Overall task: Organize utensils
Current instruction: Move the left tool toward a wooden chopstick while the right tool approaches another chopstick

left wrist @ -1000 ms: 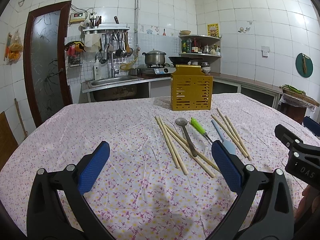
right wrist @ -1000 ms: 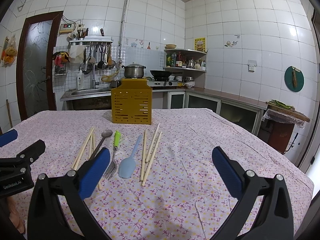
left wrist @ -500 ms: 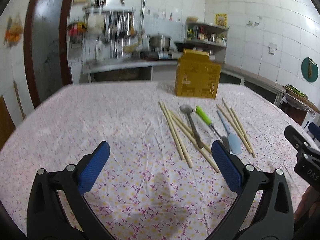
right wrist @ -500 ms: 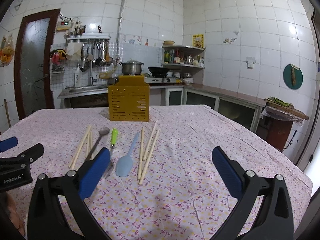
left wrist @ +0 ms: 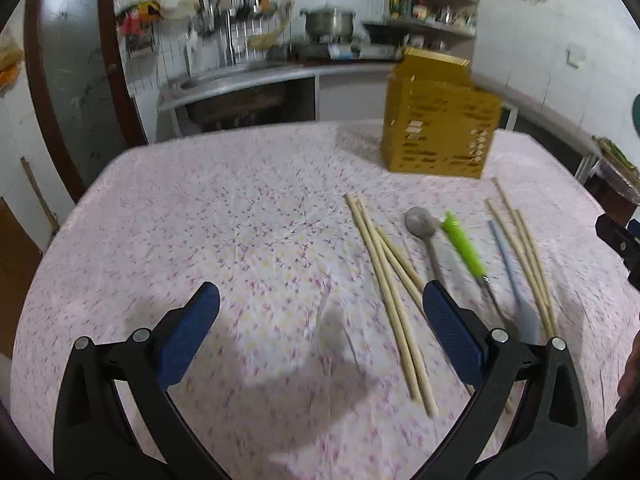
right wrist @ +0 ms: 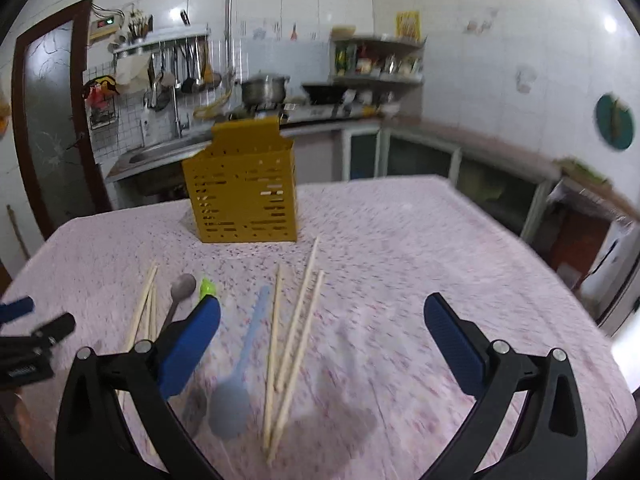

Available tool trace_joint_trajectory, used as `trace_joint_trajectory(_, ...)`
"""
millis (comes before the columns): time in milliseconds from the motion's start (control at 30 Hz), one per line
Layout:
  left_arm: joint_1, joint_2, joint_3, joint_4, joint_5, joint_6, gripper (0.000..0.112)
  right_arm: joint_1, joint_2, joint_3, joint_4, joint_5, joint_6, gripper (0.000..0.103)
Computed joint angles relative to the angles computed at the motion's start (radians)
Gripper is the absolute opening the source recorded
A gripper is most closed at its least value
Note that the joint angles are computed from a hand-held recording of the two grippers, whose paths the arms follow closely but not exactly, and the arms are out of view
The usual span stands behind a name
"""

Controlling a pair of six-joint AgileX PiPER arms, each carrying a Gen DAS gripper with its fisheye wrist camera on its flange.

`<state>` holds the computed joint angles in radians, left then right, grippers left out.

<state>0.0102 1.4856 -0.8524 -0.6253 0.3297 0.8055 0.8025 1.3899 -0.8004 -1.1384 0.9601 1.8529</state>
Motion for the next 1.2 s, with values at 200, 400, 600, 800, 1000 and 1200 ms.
trace_joint_trajectory(200, -0.023, 0.231, -0.277, 0.222, 0.18, -0.257, 0.085, -0.259, 0.127, -0.091, 0.159, -0.222, -0.245, 0.099)
trace_joint_trajectory(400, -0.025, 0.387, -0.494, 0.21, 0.37, -0.323, 0.061, -0.367, 0.23, -0.161, 0.278, -0.31, -0.408, 0.089)
trace_joint_trajectory(600, -0.046, 0.474, -0.603, 0.209, 0.464, -0.351, 0.043, -0.481, 0.269, -0.213, 0.51, -0.397, -0.65, 0.053)
trace_joint_trajectory(800, -0.043, 0.48, -0.56, 0.169, 0.421, -0.299, 0.033, -0.506, 0.28, -0.167, 0.574, -0.474, -0.693, 0.038)
trace_joint_trajectory(1000, -0.023, 0.482, -0.559, 0.144, 0.424, -0.276, 0.03, -0.461, 0.317, -0.182, 0.501, -0.447, -0.641, 0.038)
trace_joint_trajectory(1200, -0.059, 0.487, -0.554, 0.182, 0.379, -0.29, 0.034, -0.446, 0.319, -0.175, 0.459, -0.446, -0.601, 0.038)
